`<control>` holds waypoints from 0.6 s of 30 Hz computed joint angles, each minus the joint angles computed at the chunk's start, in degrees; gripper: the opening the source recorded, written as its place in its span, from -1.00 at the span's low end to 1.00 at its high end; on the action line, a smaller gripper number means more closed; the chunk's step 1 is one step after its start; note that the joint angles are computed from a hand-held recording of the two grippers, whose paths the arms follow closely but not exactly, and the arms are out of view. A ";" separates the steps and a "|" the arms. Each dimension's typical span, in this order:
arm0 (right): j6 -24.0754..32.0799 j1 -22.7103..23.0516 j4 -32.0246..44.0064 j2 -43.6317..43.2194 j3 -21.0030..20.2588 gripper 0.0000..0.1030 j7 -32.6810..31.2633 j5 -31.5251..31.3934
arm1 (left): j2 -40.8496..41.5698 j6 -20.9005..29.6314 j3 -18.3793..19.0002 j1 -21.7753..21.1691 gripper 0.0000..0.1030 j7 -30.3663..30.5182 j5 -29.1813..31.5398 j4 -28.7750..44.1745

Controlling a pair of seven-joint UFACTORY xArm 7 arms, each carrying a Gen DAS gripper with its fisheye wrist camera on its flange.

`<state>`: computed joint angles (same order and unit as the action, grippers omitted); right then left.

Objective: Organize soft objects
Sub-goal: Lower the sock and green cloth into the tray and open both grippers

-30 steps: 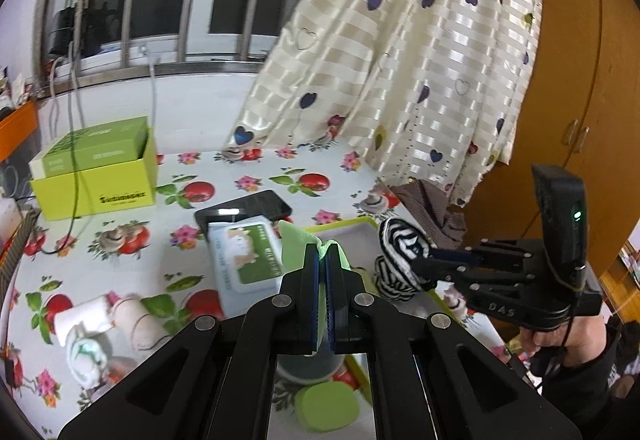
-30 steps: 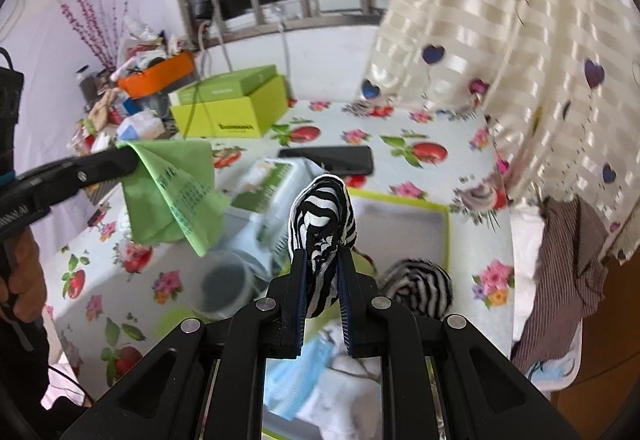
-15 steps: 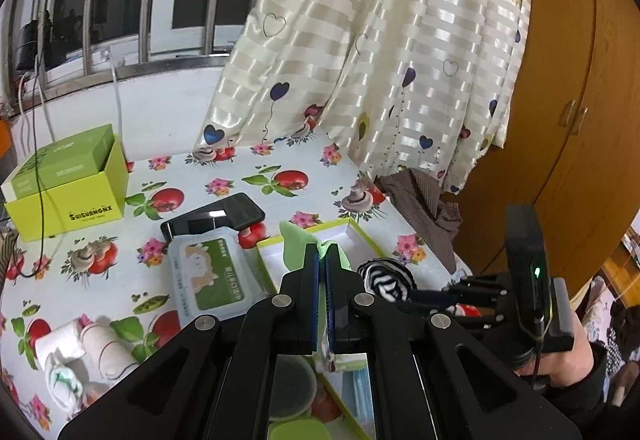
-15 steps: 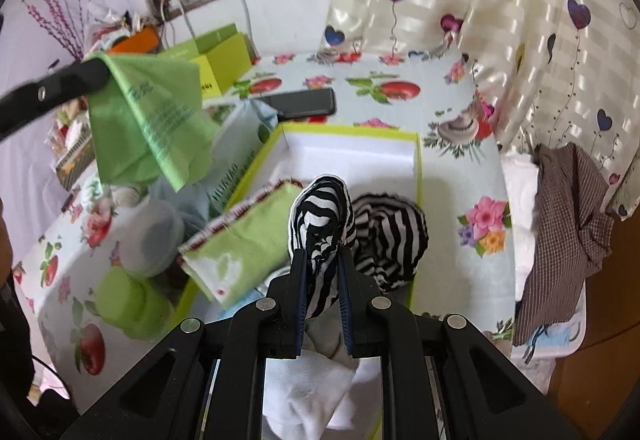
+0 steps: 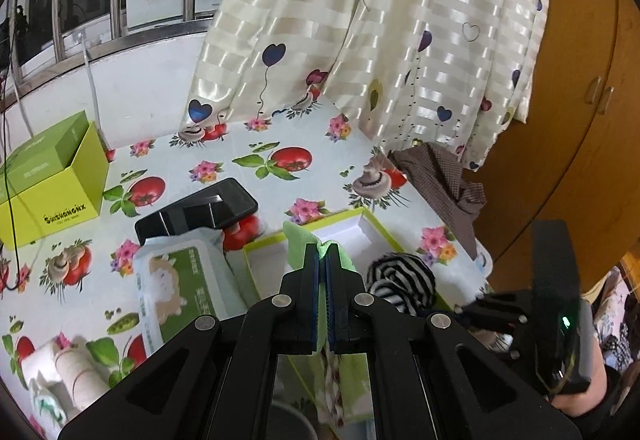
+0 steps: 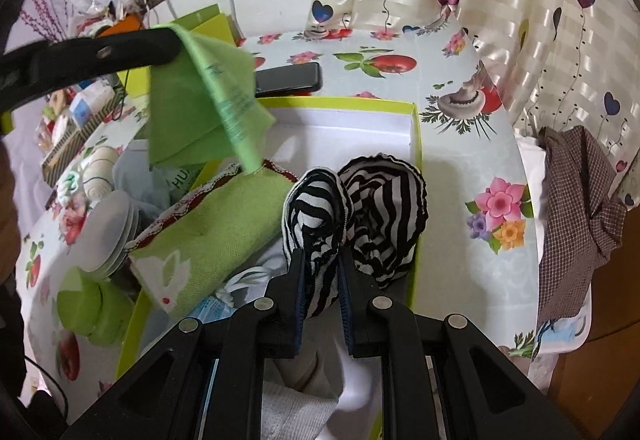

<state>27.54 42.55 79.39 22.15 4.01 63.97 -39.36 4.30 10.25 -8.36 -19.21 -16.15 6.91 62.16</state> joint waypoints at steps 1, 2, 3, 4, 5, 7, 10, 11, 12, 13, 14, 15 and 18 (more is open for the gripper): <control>-0.17 -0.04 0.16 0.18 -0.02 -0.67 0.05 0.04 | 0.74 0.23 0.17 -0.06 -0.95 -0.46 0.38 0.82; -0.50 0.02 -0.02 0.09 -0.17 -0.65 0.38 -0.13 | 1.33 0.36 0.29 -0.08 -0.95 -0.65 0.53 1.48; -0.71 0.19 -0.27 -0.16 -0.34 -0.61 0.88 -0.42 | 2.22 0.42 0.62 -0.26 -0.95 -1.37 1.19 2.41; -0.64 0.41 -0.40 -0.42 -0.50 -0.53 1.34 -0.85 | 2.75 0.40 0.85 -0.43 -0.95 -1.84 1.65 2.92; -0.40 0.67 -0.46 -0.69 -0.64 -0.49 1.83 -1.43 | 3.34 0.53 0.95 -0.53 -0.95 -1.96 1.84 3.47; -0.07 0.82 -0.58 -1.18 -0.56 -0.30 2.39 -2.32 | 5.01 1.57 1.07 -0.77 -0.95 -1.97 1.98 4.82; 0.71 0.84 -0.45 -1.50 -0.06 -0.15 2.77 -2.85 | 7.48 4.94 -0.87 0.44 -0.95 2.54 -2.46 6.58; 0.80 0.85 -0.51 -1.62 0.08 -0.14 2.98 -3.09 | 7.83 5.53 -1.25 0.60 -0.95 3.79 -3.66 6.67; 0.74 0.80 -0.63 -1.73 0.21 -0.13 3.19 -3.24 | 8.13 6.38 -2.05 1.07 -0.95 5.82 -5.54 6.70; 0.77 0.83 -0.82 -1.91 0.31 -0.12 3.59 -3.41 | 8.09 6.83 -2.70 1.48 -0.95 7.66 -7.40 6.44; 1.07 1.01 -0.92 -2.14 0.30 -0.11 4.18 -3.81 | 7.94 6.89 -3.01 1.61 -0.95 9.01 -8.73 6.13; 1.43 1.19 -1.02 -2.39 0.31 -0.10 4.76 -4.34 | 7.52 6.82 -3.54 1.87 -0.95 10.80 -10.32 5.54; 2.35 1.60 -1.59 -3.40 0.66 -0.09 6.67 -5.95 | 5.85 5.80 -3.45 1.51 -0.87 12.95 -12.42 3.59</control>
<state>29.89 44.14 77.80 18.74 4.66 70.63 -45.30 10.15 16.05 -11.81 -17.70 -3.20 -5.51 65.75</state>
